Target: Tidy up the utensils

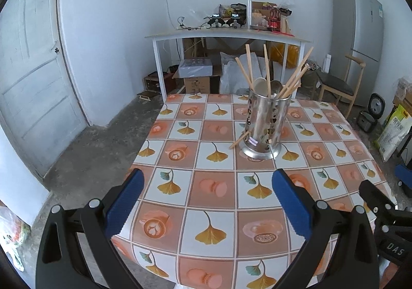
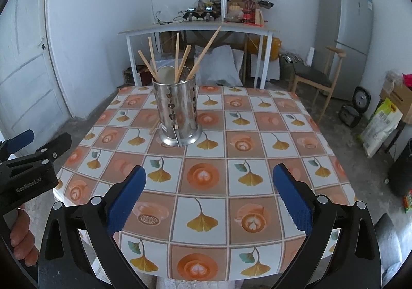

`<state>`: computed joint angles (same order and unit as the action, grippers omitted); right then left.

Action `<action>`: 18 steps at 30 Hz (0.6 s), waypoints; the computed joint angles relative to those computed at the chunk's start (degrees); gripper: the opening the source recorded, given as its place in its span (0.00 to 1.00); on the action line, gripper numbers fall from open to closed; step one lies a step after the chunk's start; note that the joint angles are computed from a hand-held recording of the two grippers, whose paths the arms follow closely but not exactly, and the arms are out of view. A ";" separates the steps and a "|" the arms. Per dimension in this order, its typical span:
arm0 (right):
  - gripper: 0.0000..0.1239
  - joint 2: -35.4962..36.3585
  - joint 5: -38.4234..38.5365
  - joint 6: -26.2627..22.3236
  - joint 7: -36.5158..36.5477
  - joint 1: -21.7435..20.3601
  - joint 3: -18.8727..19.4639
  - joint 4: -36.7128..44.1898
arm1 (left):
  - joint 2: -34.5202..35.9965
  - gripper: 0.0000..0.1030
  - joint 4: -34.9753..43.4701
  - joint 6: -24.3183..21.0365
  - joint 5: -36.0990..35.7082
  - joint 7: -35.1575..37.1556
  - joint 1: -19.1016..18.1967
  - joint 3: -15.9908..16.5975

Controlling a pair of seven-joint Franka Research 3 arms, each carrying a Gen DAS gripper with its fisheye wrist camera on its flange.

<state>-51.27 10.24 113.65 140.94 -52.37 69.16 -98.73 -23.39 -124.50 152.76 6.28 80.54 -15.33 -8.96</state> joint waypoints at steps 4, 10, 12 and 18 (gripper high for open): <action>0.77 -0.01 0.05 -0.62 -0.07 -0.08 -0.12 0.18 | 0.33 0.95 0.51 -0.60 -0.90 0.45 -0.56 0.14; 0.77 -0.03 0.35 -1.31 0.14 -0.42 -0.15 0.41 | 0.87 0.95 1.21 -1.15 -1.13 -0.01 -0.33 -0.28; 0.77 0.04 0.36 -1.58 0.02 -0.53 -0.08 0.56 | 0.98 0.95 1.23 -1.04 -1.04 -0.25 -0.24 -0.36; 0.77 -0.25 0.76 -1.70 -0.16 -0.82 0.02 0.65 | 1.22 0.95 1.56 -1.43 -1.42 0.31 -0.54 -0.10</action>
